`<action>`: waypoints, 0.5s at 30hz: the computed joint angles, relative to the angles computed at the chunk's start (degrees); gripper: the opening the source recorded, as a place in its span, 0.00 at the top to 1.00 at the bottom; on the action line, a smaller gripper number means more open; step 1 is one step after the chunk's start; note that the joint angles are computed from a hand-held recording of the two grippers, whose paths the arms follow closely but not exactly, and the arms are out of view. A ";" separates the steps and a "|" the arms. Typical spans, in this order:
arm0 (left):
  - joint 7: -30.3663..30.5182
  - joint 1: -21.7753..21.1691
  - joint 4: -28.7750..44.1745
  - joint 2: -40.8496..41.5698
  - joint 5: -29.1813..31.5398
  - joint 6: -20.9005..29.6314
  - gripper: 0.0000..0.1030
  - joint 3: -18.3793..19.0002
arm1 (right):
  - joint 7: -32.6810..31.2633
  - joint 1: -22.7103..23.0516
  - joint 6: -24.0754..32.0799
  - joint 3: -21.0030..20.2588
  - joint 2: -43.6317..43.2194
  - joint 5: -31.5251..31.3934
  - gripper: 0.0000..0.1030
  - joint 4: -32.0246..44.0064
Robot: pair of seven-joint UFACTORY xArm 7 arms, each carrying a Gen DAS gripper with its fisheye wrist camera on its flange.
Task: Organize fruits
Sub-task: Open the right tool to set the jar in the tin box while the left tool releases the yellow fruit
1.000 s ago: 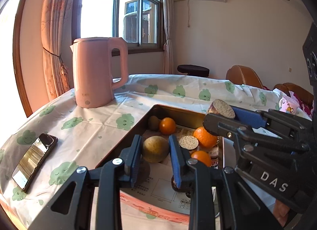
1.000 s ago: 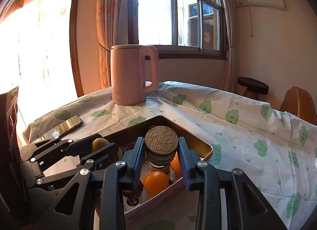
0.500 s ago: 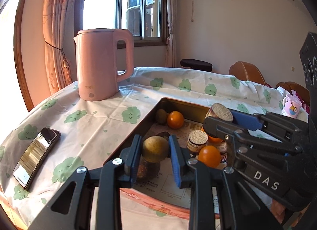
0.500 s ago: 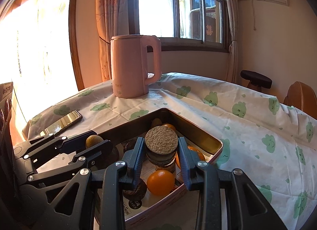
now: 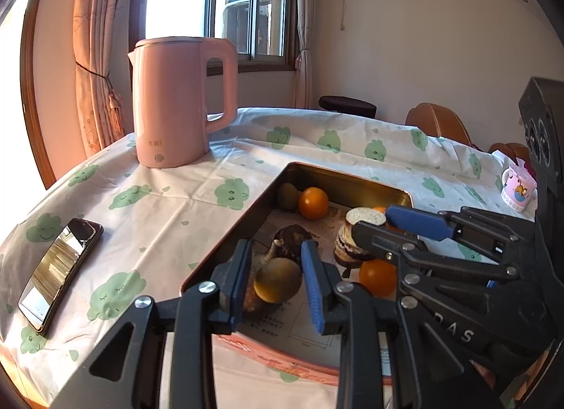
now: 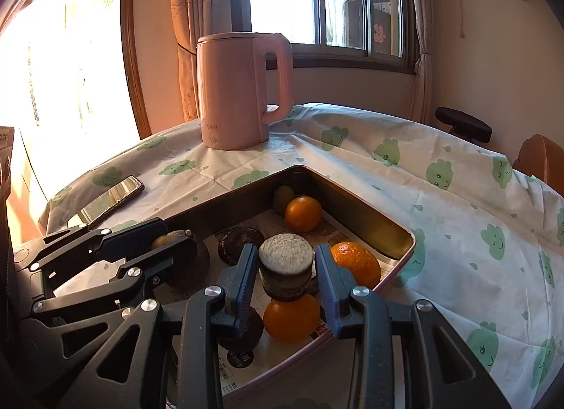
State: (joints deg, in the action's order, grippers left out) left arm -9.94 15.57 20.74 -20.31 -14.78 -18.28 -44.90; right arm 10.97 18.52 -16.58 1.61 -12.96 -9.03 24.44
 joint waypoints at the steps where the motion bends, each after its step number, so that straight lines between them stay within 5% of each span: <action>1: -0.01 0.56 0.00 -0.25 -0.34 0.09 0.65 -0.63 | -0.39 -0.95 0.08 1.05 -0.15 0.72 0.61 -0.06; 10: -0.54 -3.69 -1.76 -1.56 -0.63 -2.21 0.18 3.35 | -0.24 -1.85 -1.15 -0.16 -3.95 2.00 0.47 -3.13; 15: 0.56 -5.10 -2.36 -2.73 -2.08 -3.28 0.13 3.36 | -0.62 -3.89 -2.10 1.24 -7.64 3.28 0.41 -5.71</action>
State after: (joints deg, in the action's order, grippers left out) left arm -9.38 10.47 18.38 -23.03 -16.85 -21.56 -41.54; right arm 10.36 14.63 -18.67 2.85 -20.60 -5.75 18.72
